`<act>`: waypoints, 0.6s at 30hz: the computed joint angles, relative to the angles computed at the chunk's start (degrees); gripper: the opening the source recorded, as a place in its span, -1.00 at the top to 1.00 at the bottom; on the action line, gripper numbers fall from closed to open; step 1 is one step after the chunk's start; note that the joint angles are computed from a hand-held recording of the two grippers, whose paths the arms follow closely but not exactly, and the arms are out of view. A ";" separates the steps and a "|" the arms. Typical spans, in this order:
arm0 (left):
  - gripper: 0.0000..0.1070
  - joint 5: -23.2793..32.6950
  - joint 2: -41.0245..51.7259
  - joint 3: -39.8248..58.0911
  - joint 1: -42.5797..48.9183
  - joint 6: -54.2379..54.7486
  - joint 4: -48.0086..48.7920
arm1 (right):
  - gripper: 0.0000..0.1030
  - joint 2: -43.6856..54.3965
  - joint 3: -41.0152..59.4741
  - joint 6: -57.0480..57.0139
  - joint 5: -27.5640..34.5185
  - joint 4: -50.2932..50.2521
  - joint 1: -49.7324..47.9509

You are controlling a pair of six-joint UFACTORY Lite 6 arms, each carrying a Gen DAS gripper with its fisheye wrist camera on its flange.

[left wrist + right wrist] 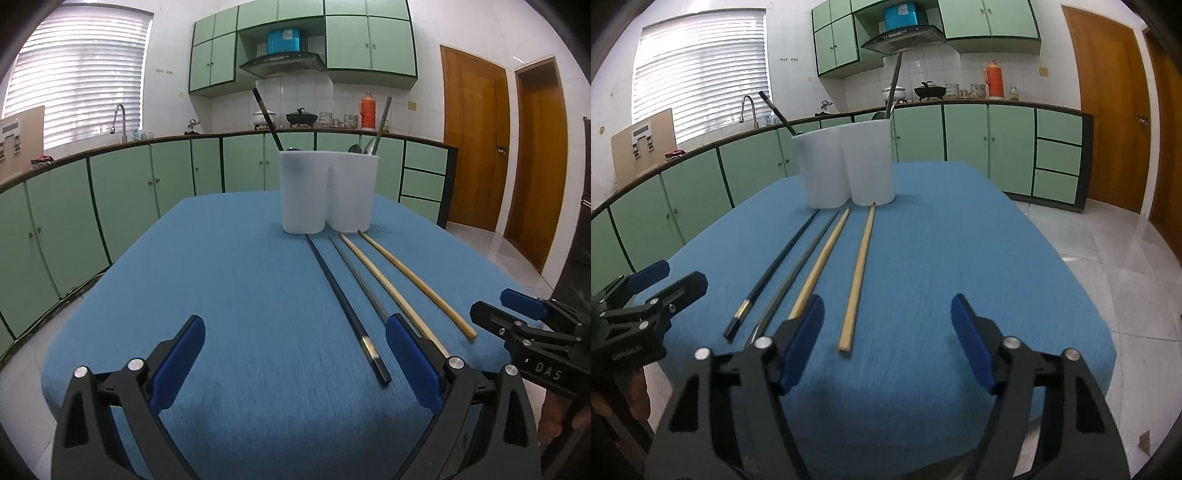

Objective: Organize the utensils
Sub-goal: 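Grasp a wooden chopstick with the right tool while the left tool grasps a black chopstick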

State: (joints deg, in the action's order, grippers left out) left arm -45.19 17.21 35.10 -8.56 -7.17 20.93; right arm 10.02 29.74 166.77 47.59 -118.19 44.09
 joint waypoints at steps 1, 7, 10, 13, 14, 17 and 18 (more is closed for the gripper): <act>-0.78 -0.01 -0.14 -0.38 -0.13 0.16 -0.22 | -0.15 0.54 0.10 -0.04 0.50 0.37 0.68; -0.78 -0.70 -0.23 -1.68 -0.14 0.29 -0.25 | 0.24 4.87 3.09 -2.91 2.38 2.87 3.79; -0.78 -0.83 -0.27 -1.92 -0.09 0.37 -0.30 | 0.45 6.83 4.45 -3.80 2.73 3.14 3.99; -0.78 -0.97 -0.24 -2.12 0.04 0.22 -0.43 | 0.59 8.15 4.52 -2.04 3.46 2.19 4.36; -0.78 -0.98 -0.19 -2.14 0.12 0.06 -0.34 | 0.59 8.67 4.62 -1.96 4.14 2.51 4.77; -0.78 -0.87 -0.24 -2.30 0.48 -0.41 0.24 | 0.69 9.74 4.95 -0.90 5.15 2.34 5.44; -0.78 -0.93 -0.28 -2.40 0.46 -0.34 0.20 | 0.74 9.92 4.99 -0.41 5.31 2.15 5.57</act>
